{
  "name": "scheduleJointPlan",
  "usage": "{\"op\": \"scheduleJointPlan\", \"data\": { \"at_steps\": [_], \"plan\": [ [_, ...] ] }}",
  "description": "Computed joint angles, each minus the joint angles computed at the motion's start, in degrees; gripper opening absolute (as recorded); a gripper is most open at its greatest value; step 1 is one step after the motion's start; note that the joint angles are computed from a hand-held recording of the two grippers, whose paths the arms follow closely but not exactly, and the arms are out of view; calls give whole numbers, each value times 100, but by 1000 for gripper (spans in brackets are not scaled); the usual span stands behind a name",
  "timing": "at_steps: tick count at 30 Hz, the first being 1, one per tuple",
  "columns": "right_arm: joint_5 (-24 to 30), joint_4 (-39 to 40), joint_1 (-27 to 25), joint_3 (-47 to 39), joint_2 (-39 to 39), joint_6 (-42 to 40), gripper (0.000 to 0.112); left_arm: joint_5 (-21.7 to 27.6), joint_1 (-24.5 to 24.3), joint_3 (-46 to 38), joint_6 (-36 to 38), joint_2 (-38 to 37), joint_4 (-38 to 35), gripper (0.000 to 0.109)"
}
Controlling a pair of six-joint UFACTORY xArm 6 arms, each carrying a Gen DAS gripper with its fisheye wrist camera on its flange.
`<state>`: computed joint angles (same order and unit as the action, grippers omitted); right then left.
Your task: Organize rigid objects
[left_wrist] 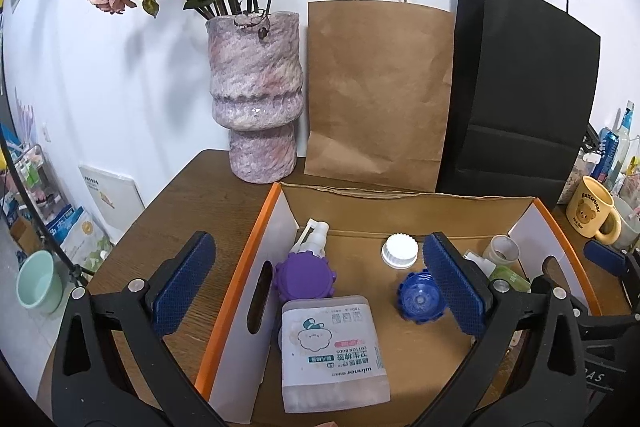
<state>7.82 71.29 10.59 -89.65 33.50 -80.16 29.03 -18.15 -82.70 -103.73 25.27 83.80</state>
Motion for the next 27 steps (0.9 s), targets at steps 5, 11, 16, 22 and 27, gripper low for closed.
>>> {"op": "scheduleJointPlan", "data": {
  "at_steps": [5,11,16,22,27],
  "plan": [
    [-25,309,-13,57,-88,-273,94,34,-54,107,-99,-110,148,103],
    [-32,730,-31,173,-237,-663,94,152,-130,285,-288,-279,342,103],
    [-27,1176,-61,353,-434,-1080,94,156,-161,490,-483,-453,472,103],
    [25,1745,-117,654,-747,-1592,94,172,-216,757,-670,-665,619,103],
    [65,2175,-144,999,-1060,-1984,94,189,-298,1129,-810,-960,678,103]
  ]
}}
